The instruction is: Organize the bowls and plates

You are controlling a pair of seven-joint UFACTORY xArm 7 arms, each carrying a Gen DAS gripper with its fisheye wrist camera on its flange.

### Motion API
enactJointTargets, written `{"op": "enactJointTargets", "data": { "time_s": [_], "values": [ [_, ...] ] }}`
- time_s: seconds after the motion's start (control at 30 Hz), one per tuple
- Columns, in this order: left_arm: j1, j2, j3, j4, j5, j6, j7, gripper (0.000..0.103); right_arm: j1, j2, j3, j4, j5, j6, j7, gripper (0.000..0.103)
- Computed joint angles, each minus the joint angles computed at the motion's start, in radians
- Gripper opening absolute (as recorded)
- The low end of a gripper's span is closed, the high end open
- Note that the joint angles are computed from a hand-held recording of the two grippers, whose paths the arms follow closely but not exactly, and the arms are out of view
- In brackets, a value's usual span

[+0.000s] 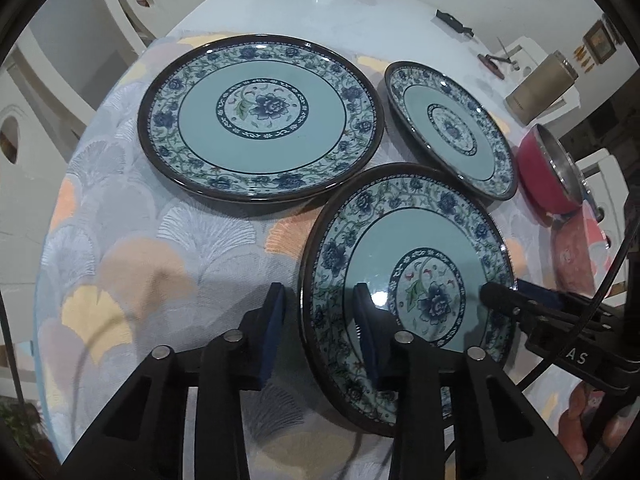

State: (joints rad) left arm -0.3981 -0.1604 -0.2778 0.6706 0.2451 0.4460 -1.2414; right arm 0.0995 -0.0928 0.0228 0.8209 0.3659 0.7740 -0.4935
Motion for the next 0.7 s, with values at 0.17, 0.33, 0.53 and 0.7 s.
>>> {"op": "enactJointTargets", "data": {
  "time_s": [0.17,0.33,0.53,0.7],
  "values": [
    [0.002,-0.005,0.005,-0.029,-0.019,-0.069,-0.002,0.022,0.001,-0.002,-0.003,-0.001,0.032,0.004,-0.035,0.037],
    [0.011,-0.025,0.000,-0.066,-0.023,-0.124,-0.016,0.019,0.012,-0.024,-0.001,-0.027,0.050,-0.019,-0.093,0.031],
    [0.016,-0.115,-0.036,-0.093,-0.032,-0.089,-0.035,0.019,0.013,-0.081,-0.009,-0.049,0.036,0.018,-0.097,0.031],
    [0.005,-0.273,-0.083,-0.132,-0.041,0.012,-0.089,0.019,0.036,-0.251,-0.020,-0.126,0.024,0.047,-0.112,0.031]
  ]
}}
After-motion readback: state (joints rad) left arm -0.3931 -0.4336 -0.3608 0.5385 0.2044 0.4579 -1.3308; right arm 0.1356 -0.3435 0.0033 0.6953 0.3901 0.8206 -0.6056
